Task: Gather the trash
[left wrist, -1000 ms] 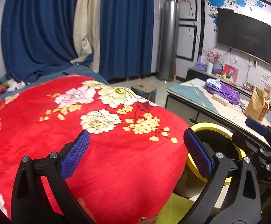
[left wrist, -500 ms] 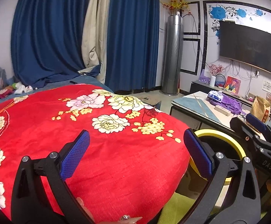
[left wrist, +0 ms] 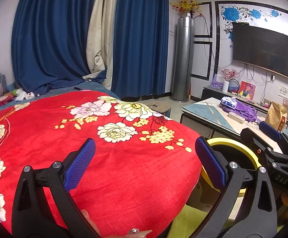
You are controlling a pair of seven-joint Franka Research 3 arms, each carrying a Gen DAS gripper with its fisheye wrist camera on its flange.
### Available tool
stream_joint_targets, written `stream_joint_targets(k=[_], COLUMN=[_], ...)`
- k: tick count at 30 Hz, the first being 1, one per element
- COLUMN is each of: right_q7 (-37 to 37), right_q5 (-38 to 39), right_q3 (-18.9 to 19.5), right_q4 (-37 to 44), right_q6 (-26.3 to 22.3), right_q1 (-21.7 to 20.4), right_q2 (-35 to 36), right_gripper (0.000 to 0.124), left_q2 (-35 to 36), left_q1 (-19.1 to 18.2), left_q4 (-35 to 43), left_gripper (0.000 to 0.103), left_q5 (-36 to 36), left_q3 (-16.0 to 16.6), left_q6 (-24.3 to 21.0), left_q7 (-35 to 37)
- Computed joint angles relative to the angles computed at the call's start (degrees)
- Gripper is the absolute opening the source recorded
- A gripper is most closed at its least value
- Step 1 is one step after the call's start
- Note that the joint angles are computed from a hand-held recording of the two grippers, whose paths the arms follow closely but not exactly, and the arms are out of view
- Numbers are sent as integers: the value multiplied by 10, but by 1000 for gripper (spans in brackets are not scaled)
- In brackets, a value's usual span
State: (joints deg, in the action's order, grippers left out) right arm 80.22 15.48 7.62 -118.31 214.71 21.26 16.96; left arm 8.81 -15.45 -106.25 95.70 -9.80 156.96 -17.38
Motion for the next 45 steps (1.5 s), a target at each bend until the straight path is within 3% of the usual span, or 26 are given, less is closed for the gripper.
stream_joint_targets(k=[45], right_q7=[0], right_q5=[6], right_q3=[-1], right_q4=[-2], right_q6=[-1], right_q1=[1], right_q2=[-4], right_gripper=[97], left_q2=[1], left_q1=[-1], left_q4=[1], left_gripper=[92], left_q5=[-5], left_q3=[0], left_q6=[-2], left_q7=[5])
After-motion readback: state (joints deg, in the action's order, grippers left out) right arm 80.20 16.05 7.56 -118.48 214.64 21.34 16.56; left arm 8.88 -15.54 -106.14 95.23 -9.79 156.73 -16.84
